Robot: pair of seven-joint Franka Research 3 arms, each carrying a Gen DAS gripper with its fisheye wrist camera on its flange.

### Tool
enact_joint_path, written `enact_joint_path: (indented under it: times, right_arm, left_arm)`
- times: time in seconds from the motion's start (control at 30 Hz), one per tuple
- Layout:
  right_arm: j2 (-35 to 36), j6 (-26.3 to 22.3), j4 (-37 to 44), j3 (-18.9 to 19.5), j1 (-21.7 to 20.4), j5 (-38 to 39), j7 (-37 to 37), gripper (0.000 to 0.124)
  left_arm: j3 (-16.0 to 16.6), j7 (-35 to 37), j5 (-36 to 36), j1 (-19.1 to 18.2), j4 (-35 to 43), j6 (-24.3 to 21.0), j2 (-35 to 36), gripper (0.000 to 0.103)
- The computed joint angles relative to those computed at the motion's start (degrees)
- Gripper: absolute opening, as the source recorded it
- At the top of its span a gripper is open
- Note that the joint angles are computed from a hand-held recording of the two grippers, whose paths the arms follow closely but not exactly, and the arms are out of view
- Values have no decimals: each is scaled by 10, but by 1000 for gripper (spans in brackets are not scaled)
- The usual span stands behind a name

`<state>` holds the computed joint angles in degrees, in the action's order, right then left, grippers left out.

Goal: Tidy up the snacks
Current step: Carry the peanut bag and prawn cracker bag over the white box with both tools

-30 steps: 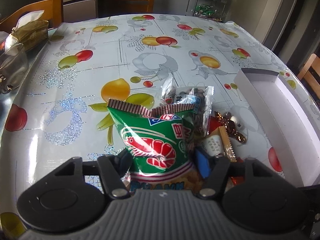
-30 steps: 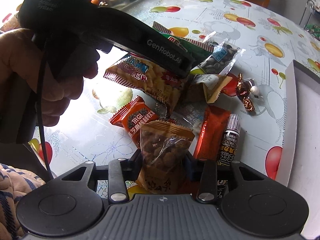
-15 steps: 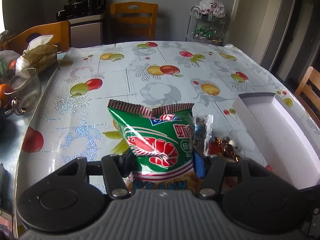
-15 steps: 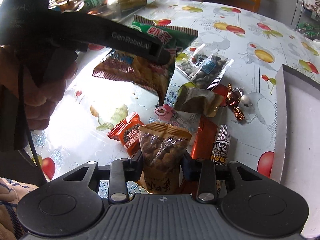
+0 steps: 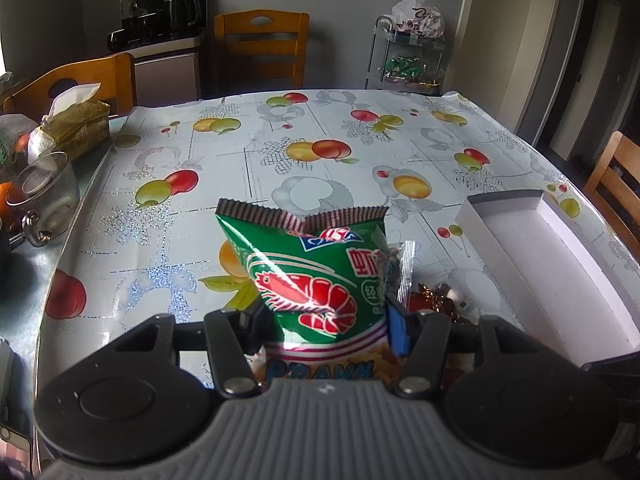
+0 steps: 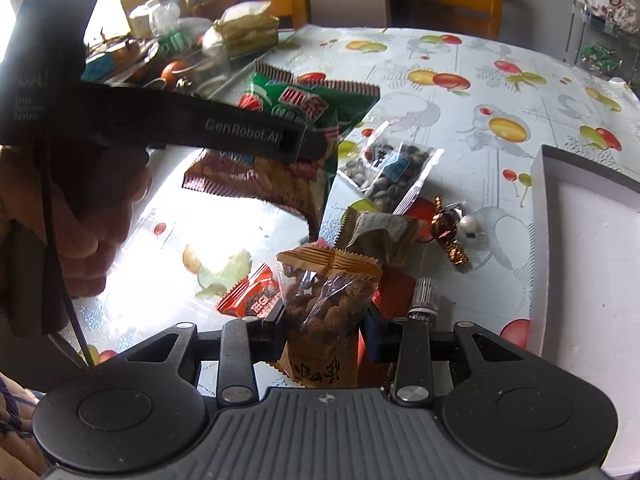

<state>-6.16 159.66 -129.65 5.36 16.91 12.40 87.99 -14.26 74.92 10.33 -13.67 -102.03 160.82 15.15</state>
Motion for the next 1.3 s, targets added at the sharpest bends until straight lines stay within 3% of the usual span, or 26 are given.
enact_joint_path:
  times: [0.2, 0.63, 0.8, 1.3]
  right_arm:
    - [-9, 5, -4, -7, 0, 28, -8, 38]
    - [-23, 43, -10, -24, 12, 167, -80, 38]
    - [-27, 59, -17, -20, -1, 152, -52, 38]
    - [-62, 81, -64, -1, -70, 5, 110, 38]
  left_arm:
    - [1, -8, 1, -3, 13, -14, 5, 56]
    - [2, -13, -2, -2, 31, -19, 2, 55]
    - [1, -11, -5, 0, 36, -23, 2, 55]
    - [-30, 50, -64, 0, 72, -37, 31, 55]
